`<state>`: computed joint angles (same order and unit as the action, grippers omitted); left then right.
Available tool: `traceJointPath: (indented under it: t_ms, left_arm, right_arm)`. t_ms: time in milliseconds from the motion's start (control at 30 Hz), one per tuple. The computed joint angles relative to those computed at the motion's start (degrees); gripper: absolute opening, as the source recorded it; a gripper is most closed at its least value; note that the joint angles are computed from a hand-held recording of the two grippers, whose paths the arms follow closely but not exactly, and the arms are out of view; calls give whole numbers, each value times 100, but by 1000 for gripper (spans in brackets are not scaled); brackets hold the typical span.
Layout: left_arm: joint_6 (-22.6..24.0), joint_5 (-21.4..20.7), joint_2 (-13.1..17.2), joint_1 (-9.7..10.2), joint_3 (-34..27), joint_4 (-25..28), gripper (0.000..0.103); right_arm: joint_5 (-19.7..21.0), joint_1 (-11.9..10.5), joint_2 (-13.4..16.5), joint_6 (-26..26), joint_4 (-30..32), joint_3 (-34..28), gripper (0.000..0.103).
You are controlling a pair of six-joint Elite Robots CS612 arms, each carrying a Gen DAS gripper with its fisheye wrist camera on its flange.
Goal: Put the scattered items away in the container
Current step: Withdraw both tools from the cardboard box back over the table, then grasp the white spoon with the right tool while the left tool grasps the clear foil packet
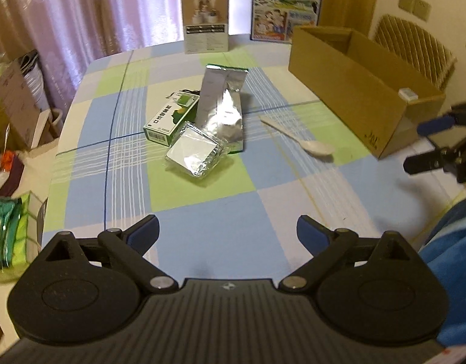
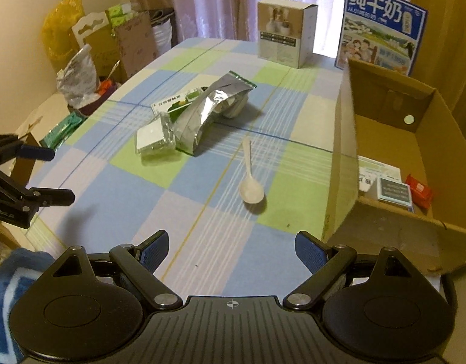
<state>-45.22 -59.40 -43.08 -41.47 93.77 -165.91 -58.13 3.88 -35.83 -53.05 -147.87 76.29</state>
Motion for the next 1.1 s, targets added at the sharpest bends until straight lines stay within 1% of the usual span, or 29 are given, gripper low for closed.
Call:
traceJointPath:
  t_ms: [267, 433, 567, 800, 900, 967, 1100]
  left_arm:
    - [816, -236, 236, 214, -218, -97, 95]
    - [1275, -333, 400, 352, -404, -47, 96]
    - [1549, -440, 540, 472, -566, -85, 96]
    - [1971, -659, 793, 704, -888, -224, 96]
    - [2074, -770, 905, 797, -1028, -264, 96]
    - [2153, -843, 981, 852, -1129, -255, 96]
    - [2333, -982, 1117, 936, -1320, -202, 95]
  right_arm:
    - [-174, 148, 248, -107, 179, -343, 87]
    - [-355, 251, 475, -112, 356, -667, 87]
    - [-511, 325, 678, -143, 460, -963, 87]
    - [-641, 412, 1079, 87, 728, -1580, 87]
    - [-656, 441, 1197, 96, 781, -1740, 83]
    - [-658, 456, 1272, 97, 890, -1858, 77]
    - [-647, 475, 1385, 115, 986, -2012, 73]
